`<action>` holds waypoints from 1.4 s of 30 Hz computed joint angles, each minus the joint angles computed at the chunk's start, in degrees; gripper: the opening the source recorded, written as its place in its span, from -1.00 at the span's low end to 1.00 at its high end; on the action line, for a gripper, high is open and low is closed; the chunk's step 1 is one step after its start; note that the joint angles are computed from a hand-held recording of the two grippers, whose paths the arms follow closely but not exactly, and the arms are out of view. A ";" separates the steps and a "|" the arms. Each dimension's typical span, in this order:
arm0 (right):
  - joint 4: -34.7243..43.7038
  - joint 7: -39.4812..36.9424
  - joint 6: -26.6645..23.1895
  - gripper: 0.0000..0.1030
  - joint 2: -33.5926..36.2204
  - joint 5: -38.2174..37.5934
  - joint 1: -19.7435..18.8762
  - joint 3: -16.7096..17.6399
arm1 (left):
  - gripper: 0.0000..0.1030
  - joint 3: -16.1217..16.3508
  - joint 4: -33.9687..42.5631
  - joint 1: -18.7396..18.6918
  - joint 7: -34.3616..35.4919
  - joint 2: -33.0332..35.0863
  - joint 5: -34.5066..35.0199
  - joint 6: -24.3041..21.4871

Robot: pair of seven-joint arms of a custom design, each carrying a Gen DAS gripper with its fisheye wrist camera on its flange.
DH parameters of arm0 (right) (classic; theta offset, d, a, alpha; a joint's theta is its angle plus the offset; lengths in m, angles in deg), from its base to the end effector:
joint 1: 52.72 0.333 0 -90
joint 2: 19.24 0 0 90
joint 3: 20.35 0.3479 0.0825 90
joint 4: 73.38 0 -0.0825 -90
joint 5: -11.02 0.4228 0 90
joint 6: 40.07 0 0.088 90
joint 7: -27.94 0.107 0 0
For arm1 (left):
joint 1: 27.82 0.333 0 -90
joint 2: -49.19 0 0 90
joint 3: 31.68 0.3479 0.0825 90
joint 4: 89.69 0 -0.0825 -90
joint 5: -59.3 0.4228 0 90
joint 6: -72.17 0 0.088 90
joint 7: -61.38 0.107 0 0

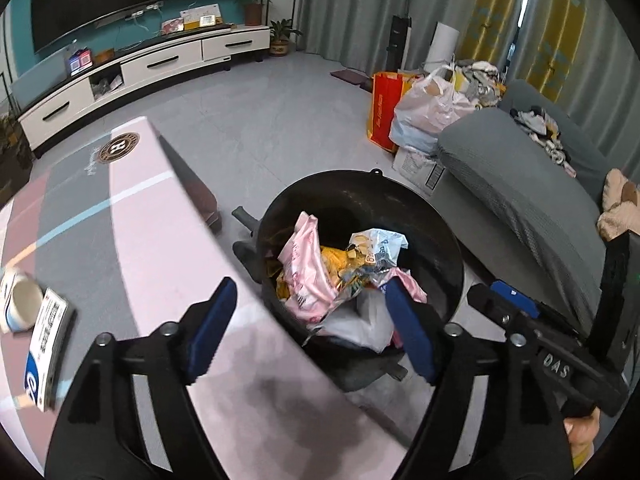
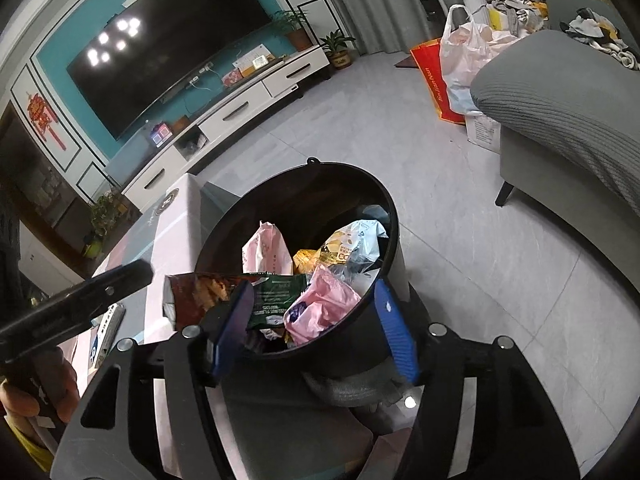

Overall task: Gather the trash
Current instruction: 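Move both tools back to the toothpaste box and paper cup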

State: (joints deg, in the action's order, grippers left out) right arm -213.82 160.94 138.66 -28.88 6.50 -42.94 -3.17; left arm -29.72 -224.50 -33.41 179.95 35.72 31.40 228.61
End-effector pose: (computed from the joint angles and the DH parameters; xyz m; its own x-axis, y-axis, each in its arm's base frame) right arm 0.4730 0.2531 0.4650 -0.0144 -0.9080 -0.4187 -0.7382 0.2921 -0.6081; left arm 0.5346 -0.0153 0.5002 -0.2137 -0.9686 0.1274 -0.7821 0.0915 -0.6164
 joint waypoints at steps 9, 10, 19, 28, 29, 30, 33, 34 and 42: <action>-1.60 -3.87 0.07 0.35 -3.83 4.10 2.95 -0.28 | 0.90 2.53 -12.56 4.23 -6.68 -15.44 7.61 0.51; -1.43 -5.03 -0.07 0.36 -4.04 5.00 4.16 -0.82 | 0.90 2.46 -14.00 5.32 -8.16 -17.13 9.64 0.71; 3.97 -25.27 -4.69 0.59 -1.74 20.46 22.03 -9.80 | 0.91 6.62 -22.54 15.98 -17.29 -29.25 23.05 -2.80; 14.17 -38.88 -16.45 0.74 4.95 29.75 25.36 -6.03 | 0.93 12.80 -24.78 21.51 -19.45 -32.08 25.79 -5.27; 14.71 -38.60 -16.83 0.77 5.39 29.17 25.20 -5.40 | 0.93 13.39 -24.74 21.69 -19.30 -31.69 25.61 -5.29; 15.34 -37.95 -17.16 0.81 5.97 28.06 25.10 -4.76 | 0.93 13.71 -24.67 21.71 -19.19 -31.21 25.37 -5.09; 17.27 -36.81 -18.26 0.82 7.69 25.50 25.13 -3.77 | 0.93 14.54 -24.22 21.40 -18.62 -29.25 24.39 -3.93; 17.96 -36.25 -18.65 0.82 8.29 24.70 25.17 -3.60 | 0.93 14.98 -23.85 20.83 -18.04 -28.10 23.92 -3.03; 20.13 -30.86 -20.32 0.82 10.94 19.80 24.91 -4.06 | 0.93 18.90 -16.90 12.52 -9.57 -17.46 16.67 1.47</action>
State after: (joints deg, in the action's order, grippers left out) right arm -193.69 130.09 118.34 -17.94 26.30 -18.03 -7.23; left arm -10.82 -241.40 -20.89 170.37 18.26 48.07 230.08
